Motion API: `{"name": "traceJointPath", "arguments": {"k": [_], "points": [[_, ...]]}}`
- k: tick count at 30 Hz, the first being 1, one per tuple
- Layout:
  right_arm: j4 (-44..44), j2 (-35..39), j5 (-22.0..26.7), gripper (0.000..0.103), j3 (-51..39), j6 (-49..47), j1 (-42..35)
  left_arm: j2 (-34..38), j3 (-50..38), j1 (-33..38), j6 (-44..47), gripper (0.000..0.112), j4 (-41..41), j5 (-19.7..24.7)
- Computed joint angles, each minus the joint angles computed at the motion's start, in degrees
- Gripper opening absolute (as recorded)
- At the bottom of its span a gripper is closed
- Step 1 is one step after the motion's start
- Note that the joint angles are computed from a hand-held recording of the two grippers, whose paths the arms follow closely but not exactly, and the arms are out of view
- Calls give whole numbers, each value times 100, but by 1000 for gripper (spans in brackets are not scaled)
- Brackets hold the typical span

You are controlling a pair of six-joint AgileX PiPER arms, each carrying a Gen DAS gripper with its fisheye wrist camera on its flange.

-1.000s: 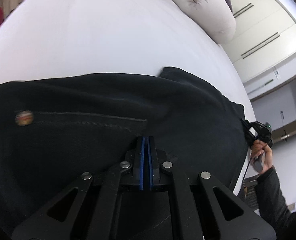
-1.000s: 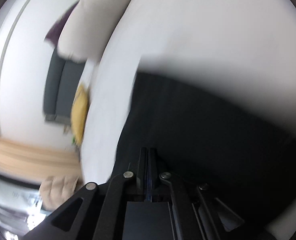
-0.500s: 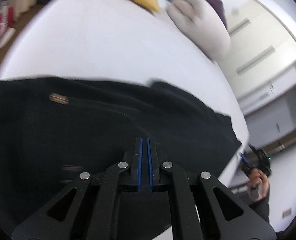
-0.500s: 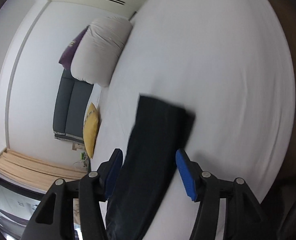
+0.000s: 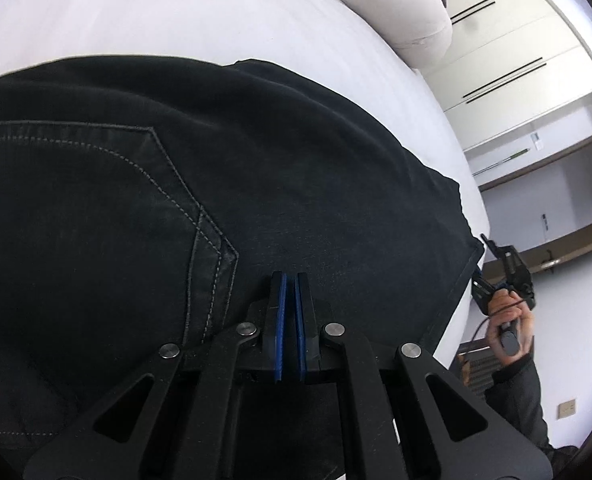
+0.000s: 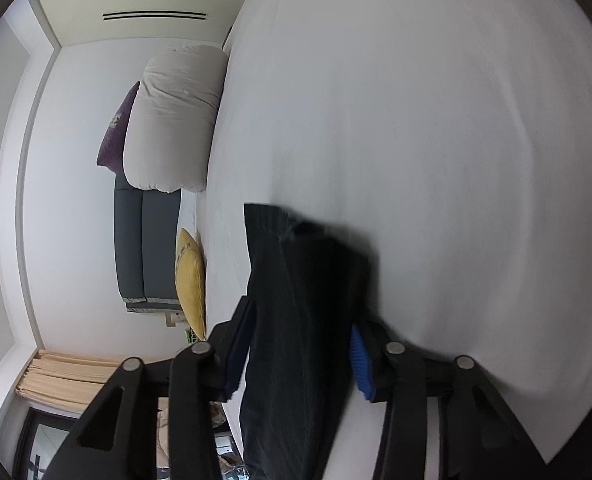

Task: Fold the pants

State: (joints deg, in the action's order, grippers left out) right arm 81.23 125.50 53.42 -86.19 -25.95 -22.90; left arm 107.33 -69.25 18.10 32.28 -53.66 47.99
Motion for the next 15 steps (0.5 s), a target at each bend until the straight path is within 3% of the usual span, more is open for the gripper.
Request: {"name": "traceJointPath", "arguments": {"k": [5, 7, 8, 15], "points": [[-378, 387, -83, 33, -785, 405, 156, -13, 138, 109, 193, 4, -38, -44], [-400, 582, -29, 12, -1068, 477, 166, 58, 156, -35, 217, 4, -174, -188], [-397, 659, -45, 9, -1127, 556, 162, 30, 201, 0, 274, 4, -205, -177], [-677, 145, -635, 7, -708, 267, 386, 0, 347, 92, 497, 4, -398, -180]]}}
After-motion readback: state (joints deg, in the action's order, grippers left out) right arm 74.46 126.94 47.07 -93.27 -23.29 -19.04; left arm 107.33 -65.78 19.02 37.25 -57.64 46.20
